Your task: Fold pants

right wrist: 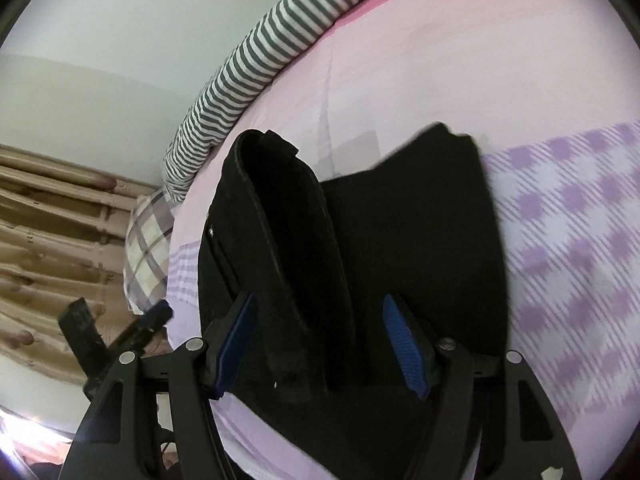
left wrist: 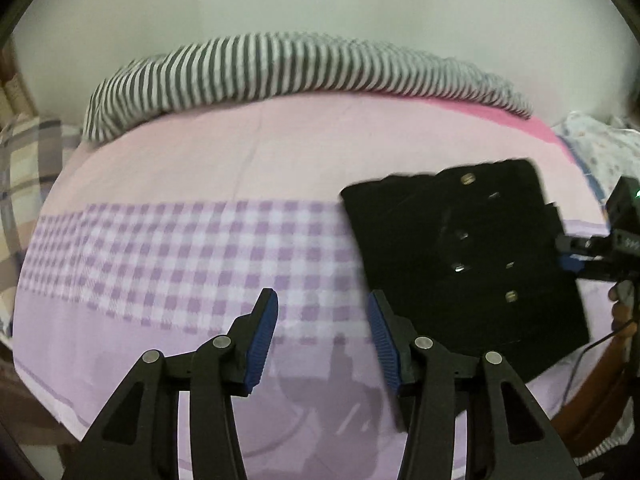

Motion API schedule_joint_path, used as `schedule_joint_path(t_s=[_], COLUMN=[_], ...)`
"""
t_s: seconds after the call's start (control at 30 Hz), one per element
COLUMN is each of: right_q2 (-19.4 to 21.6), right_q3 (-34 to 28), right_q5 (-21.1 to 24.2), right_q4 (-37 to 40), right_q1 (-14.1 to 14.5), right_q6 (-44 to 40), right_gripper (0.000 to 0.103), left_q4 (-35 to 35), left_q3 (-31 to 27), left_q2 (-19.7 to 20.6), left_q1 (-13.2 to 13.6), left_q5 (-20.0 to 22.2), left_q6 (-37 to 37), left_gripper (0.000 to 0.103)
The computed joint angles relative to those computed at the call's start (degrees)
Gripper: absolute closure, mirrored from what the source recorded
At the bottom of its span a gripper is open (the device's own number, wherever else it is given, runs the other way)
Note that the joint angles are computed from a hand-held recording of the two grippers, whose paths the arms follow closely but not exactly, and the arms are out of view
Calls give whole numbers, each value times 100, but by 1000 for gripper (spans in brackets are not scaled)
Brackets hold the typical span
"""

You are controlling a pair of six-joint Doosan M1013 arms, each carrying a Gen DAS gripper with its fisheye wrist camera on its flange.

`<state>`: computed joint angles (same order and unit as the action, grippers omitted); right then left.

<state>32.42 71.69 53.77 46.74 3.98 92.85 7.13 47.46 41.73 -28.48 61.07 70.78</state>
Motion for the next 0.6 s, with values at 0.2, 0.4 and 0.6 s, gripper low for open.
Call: schedule_joint_path(t_s=[0.2,0.4,0.6], right_q2=[433,459,302], right_q3=[-502,-432,-155], right_q5=[398,371,151], right_q4=[541,872,961], right_q1=[59,28,20], right_q6=[-762,-772,-549], right_gripper=[38,56,76], left_q4=[148,272,281], left_q3=[-171,-298,-359], left_q2=[160,249,286], left_q1=[-28,-70,-84], left_q5=[300,369,386], left_q6=[-192,-123,-50], left_gripper=[55,55,55])
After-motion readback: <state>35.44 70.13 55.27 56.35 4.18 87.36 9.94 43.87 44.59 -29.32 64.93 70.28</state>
